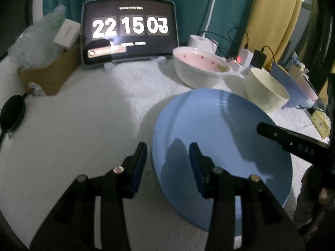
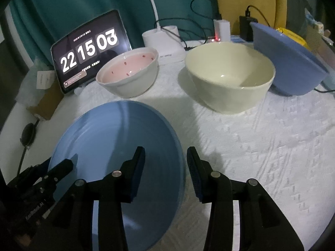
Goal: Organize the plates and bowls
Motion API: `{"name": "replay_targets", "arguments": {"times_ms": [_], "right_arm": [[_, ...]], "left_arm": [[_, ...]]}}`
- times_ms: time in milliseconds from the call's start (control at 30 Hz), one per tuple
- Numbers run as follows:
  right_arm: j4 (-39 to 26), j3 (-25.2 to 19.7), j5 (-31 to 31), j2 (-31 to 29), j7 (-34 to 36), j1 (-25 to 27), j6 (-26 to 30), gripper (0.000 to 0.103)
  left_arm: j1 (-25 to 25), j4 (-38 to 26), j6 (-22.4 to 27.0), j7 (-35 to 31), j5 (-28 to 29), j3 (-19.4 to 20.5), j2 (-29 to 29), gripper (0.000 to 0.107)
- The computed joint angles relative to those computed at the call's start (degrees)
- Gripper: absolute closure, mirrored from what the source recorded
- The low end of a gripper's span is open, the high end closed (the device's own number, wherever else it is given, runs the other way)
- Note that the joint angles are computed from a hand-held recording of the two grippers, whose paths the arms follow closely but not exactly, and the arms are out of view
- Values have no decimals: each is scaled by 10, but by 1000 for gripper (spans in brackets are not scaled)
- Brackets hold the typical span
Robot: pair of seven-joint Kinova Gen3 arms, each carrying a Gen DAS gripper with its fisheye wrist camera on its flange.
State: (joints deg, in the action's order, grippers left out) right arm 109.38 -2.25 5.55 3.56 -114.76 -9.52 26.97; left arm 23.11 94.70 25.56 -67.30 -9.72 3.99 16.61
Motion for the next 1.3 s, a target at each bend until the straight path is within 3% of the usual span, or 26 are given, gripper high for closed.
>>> {"name": "replay_targets", "arguments": {"times_ms": [233,467,567,667,1000,1167,1233,1300], "right_arm": [[18,2,2,-34,7,12,-8,59],[38,6,-20,-69,43,32,-15,59],[49,-5,10,-88,20,49,-17,59],[58,11,-8,-103,43,52,-21,59],[76,59,-85,-143,144,70,-19,59],[81,85,-118,-155,191,80,-16,59],[84,97,-130,-159,213,84,-13,59],[84,111,-146,-161,237,86,-10,59]], "left_arm": [[47,6,-9,75,-70,-30,-21,64],[79,1,-2,136,-131,-31,-29,63],[94,-4,5,165,-161,-30,-30,62],[107,-12,16,186,-184,-25,-29,62],[144,-55,55,224,-231,-9,-14,61],[155,-81,70,219,-222,2,0,60],[165,-93,77,223,-224,1,7,58],[171,-107,85,215,-218,5,16,50]]}}
